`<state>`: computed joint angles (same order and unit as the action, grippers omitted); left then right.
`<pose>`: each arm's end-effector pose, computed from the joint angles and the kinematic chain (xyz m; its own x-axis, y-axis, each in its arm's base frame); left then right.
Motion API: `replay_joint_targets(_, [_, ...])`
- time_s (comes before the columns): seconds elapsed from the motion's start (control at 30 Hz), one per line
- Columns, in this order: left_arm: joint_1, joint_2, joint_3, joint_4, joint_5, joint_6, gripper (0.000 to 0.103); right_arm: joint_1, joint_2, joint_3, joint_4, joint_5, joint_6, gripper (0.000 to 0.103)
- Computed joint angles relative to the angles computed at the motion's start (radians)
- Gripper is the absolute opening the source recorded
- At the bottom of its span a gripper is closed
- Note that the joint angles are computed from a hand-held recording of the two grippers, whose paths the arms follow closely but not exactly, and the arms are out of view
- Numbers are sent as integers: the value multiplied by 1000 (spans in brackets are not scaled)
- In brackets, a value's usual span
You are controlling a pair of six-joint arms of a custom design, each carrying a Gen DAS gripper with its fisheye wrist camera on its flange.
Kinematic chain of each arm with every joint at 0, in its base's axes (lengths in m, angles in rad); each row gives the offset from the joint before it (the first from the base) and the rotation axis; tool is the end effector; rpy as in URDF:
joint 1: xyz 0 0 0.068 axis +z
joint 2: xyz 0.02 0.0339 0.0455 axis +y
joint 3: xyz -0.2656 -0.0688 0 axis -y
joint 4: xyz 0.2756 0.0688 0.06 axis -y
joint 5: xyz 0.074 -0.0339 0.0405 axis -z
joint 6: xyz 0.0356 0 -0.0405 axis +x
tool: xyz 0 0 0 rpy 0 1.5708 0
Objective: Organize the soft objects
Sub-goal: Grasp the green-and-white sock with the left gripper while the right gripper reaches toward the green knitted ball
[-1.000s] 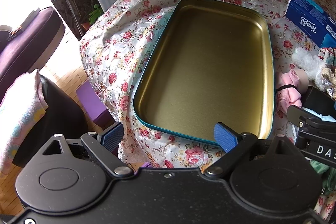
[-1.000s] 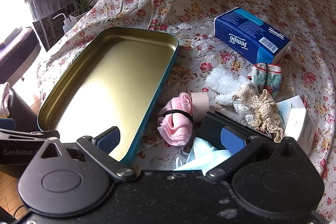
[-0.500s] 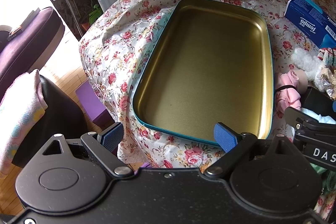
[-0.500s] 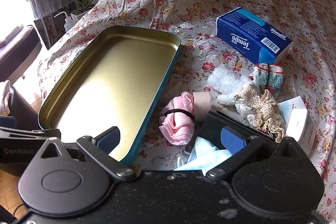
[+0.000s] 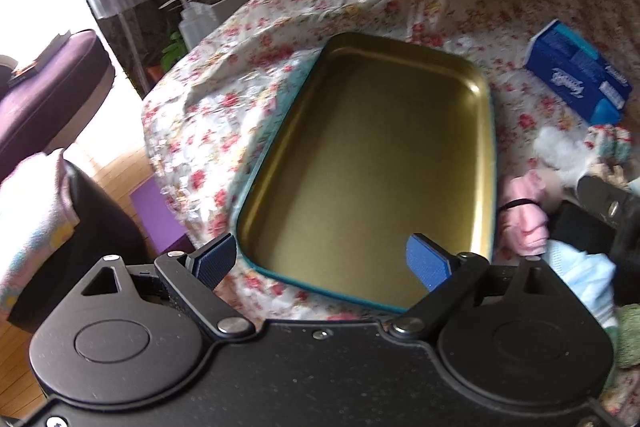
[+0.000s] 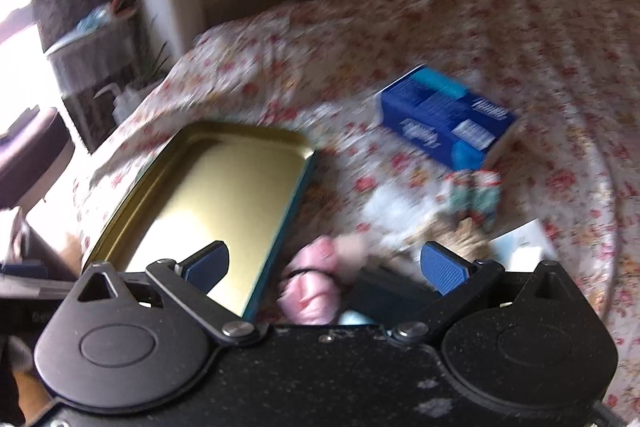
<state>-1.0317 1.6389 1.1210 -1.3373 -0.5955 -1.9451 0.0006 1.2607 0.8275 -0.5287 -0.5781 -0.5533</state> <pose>0.1600 -0.2285 0.1949 -0.5563 -0.5710 -0.6037 -0.7479 0.6607 0.0643 0.2736 0.0196 0.2200 -0.5334 -0.4404 -0.7222 -0.6974 0.7121 0.0808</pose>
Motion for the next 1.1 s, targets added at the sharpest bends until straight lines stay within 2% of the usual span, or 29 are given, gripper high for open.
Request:
replay_joint_targets(0.17, [-2, 30, 42, 67, -22, 97, 90, -86, 103, 114, 24, 16, 73, 102])
replay_joint_targets(0.27, [5, 52, 70, 149, -21, 200, 90, -131, 205, 216, -9, 51, 120, 102])
replay_joint_targets(0.33, [4, 59, 86, 213, -20, 261, 90, -158, 252, 248, 23, 85, 148, 102])
replay_joint_targets(0.47, [17, 84, 107, 362, 36, 409, 90, -200, 318, 286, 81, 152, 185, 102])
replay_joint_targets(0.67, [5, 171, 179, 481, 101, 571, 90, -236, 421, 381, 20, 131, 210, 102])
replay_joint_targets(0.83, [-15, 248, 242, 515, 148, 666, 90, -226, 454, 397, 11, 144, 199, 102])
replay_joint_targets(1.1, [-10, 376, 336, 534, 199, 724, 90, -220, 477, 415, -10, 151, 192, 102])
